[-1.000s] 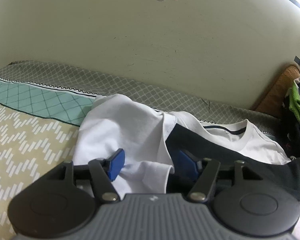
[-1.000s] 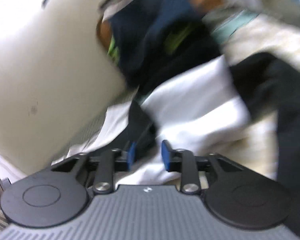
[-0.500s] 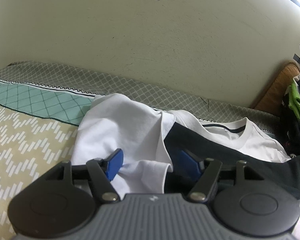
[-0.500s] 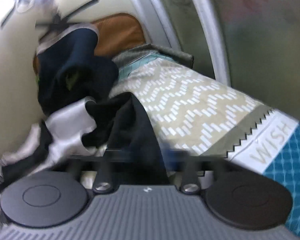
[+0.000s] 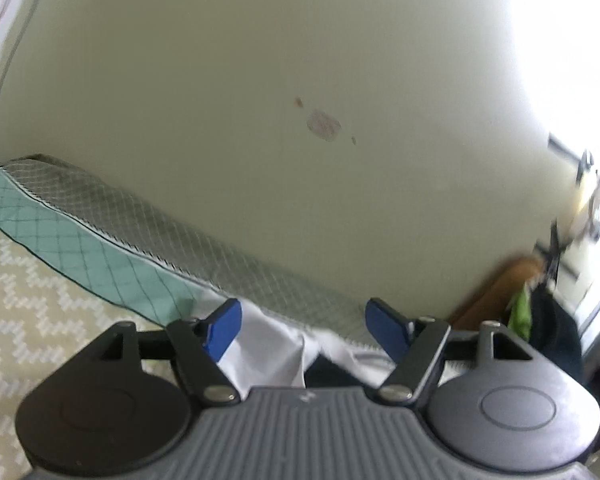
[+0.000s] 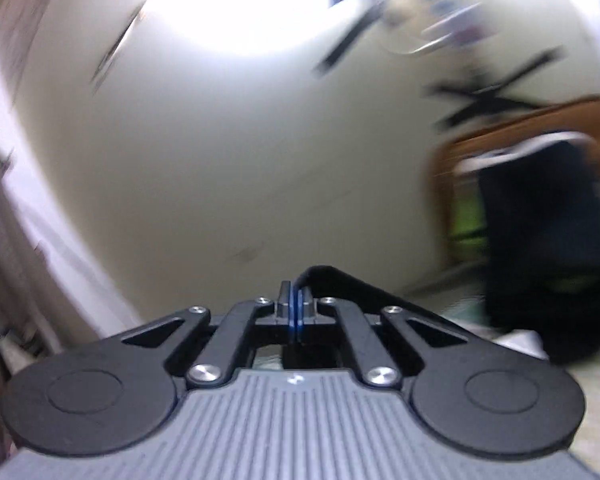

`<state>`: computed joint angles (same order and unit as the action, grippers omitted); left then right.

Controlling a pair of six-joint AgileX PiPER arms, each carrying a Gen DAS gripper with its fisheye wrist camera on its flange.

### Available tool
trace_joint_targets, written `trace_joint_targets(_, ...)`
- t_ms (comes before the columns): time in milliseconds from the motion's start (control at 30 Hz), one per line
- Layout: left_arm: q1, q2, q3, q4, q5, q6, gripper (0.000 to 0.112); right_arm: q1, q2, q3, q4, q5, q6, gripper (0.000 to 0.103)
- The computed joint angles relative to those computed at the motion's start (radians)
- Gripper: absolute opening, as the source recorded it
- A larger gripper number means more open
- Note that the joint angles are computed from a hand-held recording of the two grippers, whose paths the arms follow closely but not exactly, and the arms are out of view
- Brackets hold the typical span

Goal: Fold small clothes

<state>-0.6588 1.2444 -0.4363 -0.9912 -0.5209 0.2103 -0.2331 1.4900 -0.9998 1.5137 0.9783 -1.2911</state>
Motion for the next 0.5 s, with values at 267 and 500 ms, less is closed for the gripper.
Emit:
trace_joint_targets(267,0.186,-0.046,0.018,0.192,0.127,-0.186,0.071,0.33,0.335,-0.295,-0.144,-0.104,0.206,0.031)
trace_joint_targets(500,0.202,0.028,-0.051,0.177,0.272,-0.098,0.073,0.106,0.25,-0.082,-0.039,-0.281,-0.117,0.052)
